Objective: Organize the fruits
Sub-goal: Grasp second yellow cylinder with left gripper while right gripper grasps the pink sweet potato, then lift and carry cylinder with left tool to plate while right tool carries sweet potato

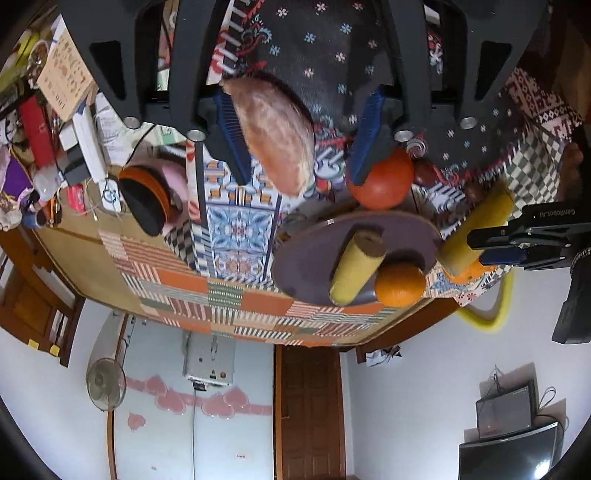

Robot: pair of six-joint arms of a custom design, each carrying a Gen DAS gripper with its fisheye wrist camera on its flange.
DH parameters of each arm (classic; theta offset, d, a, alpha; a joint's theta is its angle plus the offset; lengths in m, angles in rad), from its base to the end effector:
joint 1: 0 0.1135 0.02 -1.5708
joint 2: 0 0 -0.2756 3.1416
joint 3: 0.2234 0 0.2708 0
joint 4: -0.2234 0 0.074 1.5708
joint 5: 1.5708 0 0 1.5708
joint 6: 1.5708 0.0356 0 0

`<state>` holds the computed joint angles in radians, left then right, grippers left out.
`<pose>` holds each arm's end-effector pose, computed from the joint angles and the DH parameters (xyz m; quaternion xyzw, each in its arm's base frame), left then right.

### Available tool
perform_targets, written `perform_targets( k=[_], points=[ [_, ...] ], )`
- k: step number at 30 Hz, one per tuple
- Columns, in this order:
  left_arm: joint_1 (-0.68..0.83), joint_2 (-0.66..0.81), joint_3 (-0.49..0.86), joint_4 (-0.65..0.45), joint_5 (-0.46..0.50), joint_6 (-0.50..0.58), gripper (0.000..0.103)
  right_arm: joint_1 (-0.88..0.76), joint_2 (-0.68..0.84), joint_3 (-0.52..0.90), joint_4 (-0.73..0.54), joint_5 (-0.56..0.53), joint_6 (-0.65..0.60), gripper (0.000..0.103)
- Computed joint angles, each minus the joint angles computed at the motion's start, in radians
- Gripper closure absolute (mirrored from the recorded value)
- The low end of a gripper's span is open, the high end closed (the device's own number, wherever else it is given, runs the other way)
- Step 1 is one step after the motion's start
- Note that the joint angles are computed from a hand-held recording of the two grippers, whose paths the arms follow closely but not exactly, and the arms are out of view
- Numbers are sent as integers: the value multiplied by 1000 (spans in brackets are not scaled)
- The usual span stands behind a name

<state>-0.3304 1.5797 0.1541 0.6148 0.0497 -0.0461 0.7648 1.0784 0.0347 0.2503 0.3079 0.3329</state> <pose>0.1844 -0.0651 0.0571 0.1407 0.9177 -0.0921 0.3599 0.1158 0.0961 0.0814 -0.1392 0.9057 0.0743 0.3935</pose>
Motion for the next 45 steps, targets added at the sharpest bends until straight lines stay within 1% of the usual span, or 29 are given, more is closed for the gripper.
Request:
perform_targets(
  k=[2,6,7,9,13,19,21,23,25,28,30,35,40,45],
  points=[
    [3,29,3,17,6,8,54,3,41,-12,39,0,8,48],
    [-4,61,11,36,1,17,55,-13,137,-16,114,-15,3,48],
    [-7,68,18,34,0,17,55,-5,161,-15,133,0,4,48],
    [-8,81,37,24,-1,19,55,-3,184,-1,134,7,-10,48],
    [-12,111,78,0,7,16,55,-25,234,24,146,-12,-48,47],
    [-17,146,121,-20,12,1,55,-102,296,31,193,-81,-87,50],
    [-16,143,118,-13,11,-1,57,-129,296,22,219,-107,-85,53],
    [-14,142,107,4,7,-3,62,-123,297,22,224,-95,-64,56],
    [-6,138,101,10,8,-3,66,-106,305,16,245,-74,-47,58],
    [19,130,104,-13,42,2,66,-87,315,16,258,-50,-33,59],
    [27,121,98,-20,51,3,66,-88,303,16,248,-54,-22,59],
    [41,43,50,-20,71,3,66,-98,245,7,216,-75,-11,62],
    [41,-104,2,-83,79,14,67,-101,143,-3,147,-89,1,64],
    [24,-274,-41,-176,74,3,67,-96,38,-7,71,-86,9,64]
  ],
)
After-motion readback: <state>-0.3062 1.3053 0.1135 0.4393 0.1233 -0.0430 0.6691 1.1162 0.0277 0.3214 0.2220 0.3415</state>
